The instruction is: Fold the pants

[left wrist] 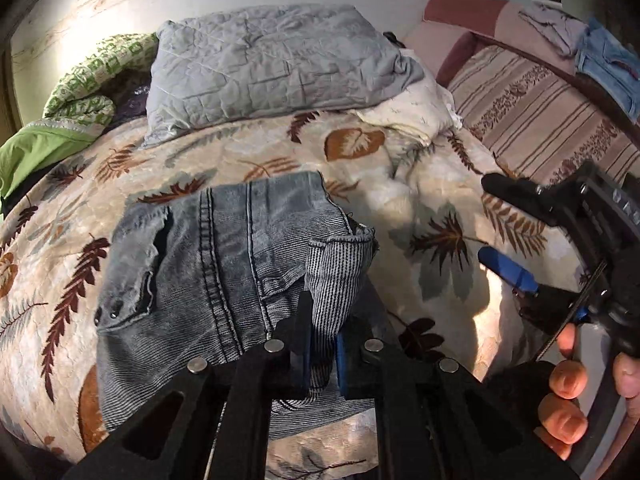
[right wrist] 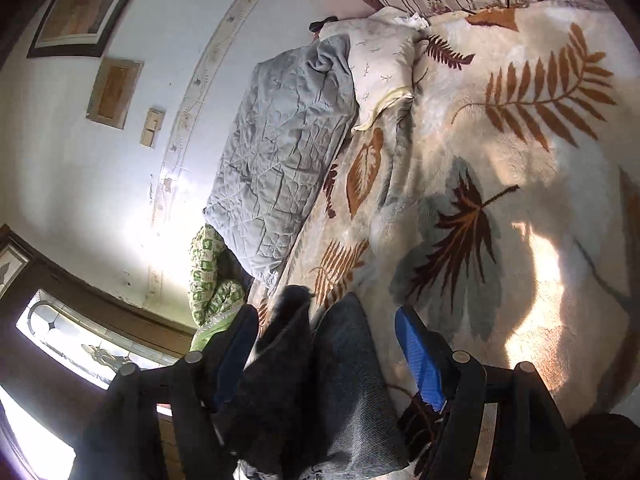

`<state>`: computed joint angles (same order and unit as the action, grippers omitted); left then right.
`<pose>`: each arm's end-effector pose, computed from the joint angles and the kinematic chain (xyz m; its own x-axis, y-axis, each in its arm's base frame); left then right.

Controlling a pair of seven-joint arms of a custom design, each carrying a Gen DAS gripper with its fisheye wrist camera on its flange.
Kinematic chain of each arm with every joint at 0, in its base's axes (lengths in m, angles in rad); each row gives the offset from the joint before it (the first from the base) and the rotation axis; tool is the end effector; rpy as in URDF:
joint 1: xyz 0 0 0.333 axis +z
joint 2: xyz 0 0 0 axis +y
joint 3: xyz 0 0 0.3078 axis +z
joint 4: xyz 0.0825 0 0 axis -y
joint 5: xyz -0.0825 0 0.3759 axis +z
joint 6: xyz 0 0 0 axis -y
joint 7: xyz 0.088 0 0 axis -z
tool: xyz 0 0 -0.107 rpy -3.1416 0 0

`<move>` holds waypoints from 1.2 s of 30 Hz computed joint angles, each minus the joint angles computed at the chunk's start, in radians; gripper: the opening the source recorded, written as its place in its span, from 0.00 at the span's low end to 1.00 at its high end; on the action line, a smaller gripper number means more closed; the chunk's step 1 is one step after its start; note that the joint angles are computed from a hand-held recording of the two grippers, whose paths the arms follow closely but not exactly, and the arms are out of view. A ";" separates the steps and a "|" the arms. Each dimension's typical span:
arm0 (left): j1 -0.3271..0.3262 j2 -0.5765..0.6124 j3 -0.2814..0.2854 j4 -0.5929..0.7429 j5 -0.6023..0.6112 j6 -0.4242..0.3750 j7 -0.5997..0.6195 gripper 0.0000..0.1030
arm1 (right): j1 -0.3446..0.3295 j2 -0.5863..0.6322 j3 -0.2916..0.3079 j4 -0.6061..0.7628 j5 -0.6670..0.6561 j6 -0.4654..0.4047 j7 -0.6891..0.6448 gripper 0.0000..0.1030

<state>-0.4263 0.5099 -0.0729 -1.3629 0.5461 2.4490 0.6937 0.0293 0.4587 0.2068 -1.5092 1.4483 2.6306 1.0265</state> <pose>0.6536 -0.3420 0.4874 0.0580 -0.9970 0.0506 -0.7583 -0.0770 -0.6473 0.7058 0.1178 0.4565 0.0365 -0.4782 -0.8775 -0.7541 0.5630 -0.3382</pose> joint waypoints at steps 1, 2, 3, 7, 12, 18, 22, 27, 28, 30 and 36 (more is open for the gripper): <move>0.005 0.026 -0.012 0.025 -0.023 -0.023 0.024 0.09 | 0.002 0.003 -0.002 0.006 -0.010 -0.003 0.002 0.72; 0.012 0.042 -0.023 0.034 -0.048 -0.035 0.042 0.09 | 0.003 0.006 -0.002 0.013 -0.017 -0.004 0.000 0.72; 0.025 0.042 -0.034 0.025 -0.081 -0.028 0.056 0.09 | 0.001 0.003 0.002 0.009 -0.012 -0.001 -0.011 0.72; 0.114 -0.017 -0.104 -0.058 -0.257 0.073 0.155 0.22 | -0.003 0.003 0.002 0.002 -0.001 -0.007 -0.009 0.73; 0.211 -0.214 -0.166 -0.325 -0.515 0.325 0.280 0.57 | 0.008 0.009 0.002 0.013 -0.066 -0.033 -0.011 0.73; 0.110 -0.403 0.043 -0.528 -0.080 0.325 -0.237 0.63 | -0.003 0.000 0.031 0.028 -0.070 -0.196 -0.179 0.73; 0.156 -0.409 0.018 -0.559 -0.024 0.267 -0.333 0.64 | 0.025 0.054 0.010 0.084 -0.229 -0.397 -0.062 0.73; 0.210 -0.330 -0.055 -0.523 -0.192 0.167 -0.176 0.69 | 0.052 0.096 -0.012 0.093 -0.408 -0.412 0.169 0.72; 0.215 -0.342 -0.054 -0.541 -0.193 0.193 -0.186 0.69 | 0.052 0.090 -0.011 0.094 -0.421 -0.407 0.179 0.72; 0.219 -0.380 -0.049 -0.583 -0.168 0.244 -0.233 0.69 | 0.048 0.063 -0.003 0.063 -0.420 -0.374 0.166 0.73; 0.242 -0.353 -0.076 -0.558 -0.163 0.231 -0.197 0.75 | 0.024 0.098 0.018 0.119 -0.379 -0.436 0.209 0.73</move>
<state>-0.1842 0.1573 -0.1489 -1.9212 0.3834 2.6804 0.4972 0.0532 0.5563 0.2249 -1.3906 1.0688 2.1942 1.2351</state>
